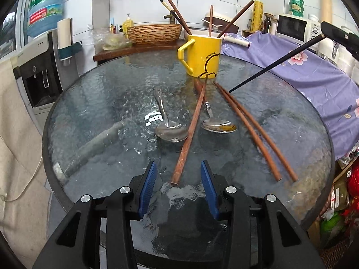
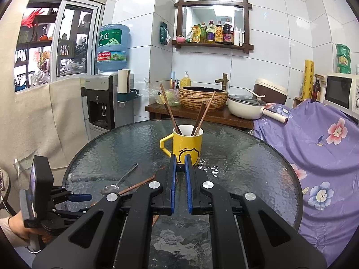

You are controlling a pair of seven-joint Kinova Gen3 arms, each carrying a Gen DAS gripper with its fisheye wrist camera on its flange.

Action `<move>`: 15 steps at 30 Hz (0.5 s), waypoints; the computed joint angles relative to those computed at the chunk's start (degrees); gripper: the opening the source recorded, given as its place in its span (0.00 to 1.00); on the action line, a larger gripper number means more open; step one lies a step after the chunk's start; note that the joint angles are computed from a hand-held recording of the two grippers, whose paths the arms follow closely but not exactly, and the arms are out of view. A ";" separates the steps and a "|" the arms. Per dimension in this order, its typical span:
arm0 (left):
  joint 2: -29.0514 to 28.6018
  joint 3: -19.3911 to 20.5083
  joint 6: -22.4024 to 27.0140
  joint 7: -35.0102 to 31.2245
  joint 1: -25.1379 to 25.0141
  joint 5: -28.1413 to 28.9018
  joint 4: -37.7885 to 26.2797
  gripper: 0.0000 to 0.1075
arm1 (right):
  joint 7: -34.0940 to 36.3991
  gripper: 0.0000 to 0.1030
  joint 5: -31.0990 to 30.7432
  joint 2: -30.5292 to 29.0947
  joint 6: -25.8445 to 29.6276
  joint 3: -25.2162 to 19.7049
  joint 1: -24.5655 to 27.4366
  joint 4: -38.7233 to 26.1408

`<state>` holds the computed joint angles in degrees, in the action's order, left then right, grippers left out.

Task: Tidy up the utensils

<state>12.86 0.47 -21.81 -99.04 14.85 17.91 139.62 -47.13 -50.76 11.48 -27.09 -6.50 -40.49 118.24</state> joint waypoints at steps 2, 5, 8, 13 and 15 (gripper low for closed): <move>0.53 -0.55 -1.25 -1.55 1.10 0.83 0.27 0.34 | -0.11 0.08 0.11 0.02 0.01 -0.04 0.06 0.02; 1.33 -0.73 -3.61 -3.74 2.73 2.14 0.74 0.24 | -0.50 0.08 0.39 0.02 -0.22 -0.13 0.12 0.18; 1.40 -0.29 -4.17 -4.88 3.39 2.82 0.87 0.14 | -0.86 0.08 0.53 -0.07 -0.37 -0.16 0.17 0.38; 1.13 0.85 -4.12 -4.03 2.46 2.18 1.15 0.07 | -0.63 0.08 0.28 -0.07 -0.30 -0.15 0.12 0.28; 0.95 0.91 -3.83 -3.82 2.48 2.08 1.17 0.07 | -0.69 0.08 0.33 -0.08 -0.27 -0.18 0.16 0.32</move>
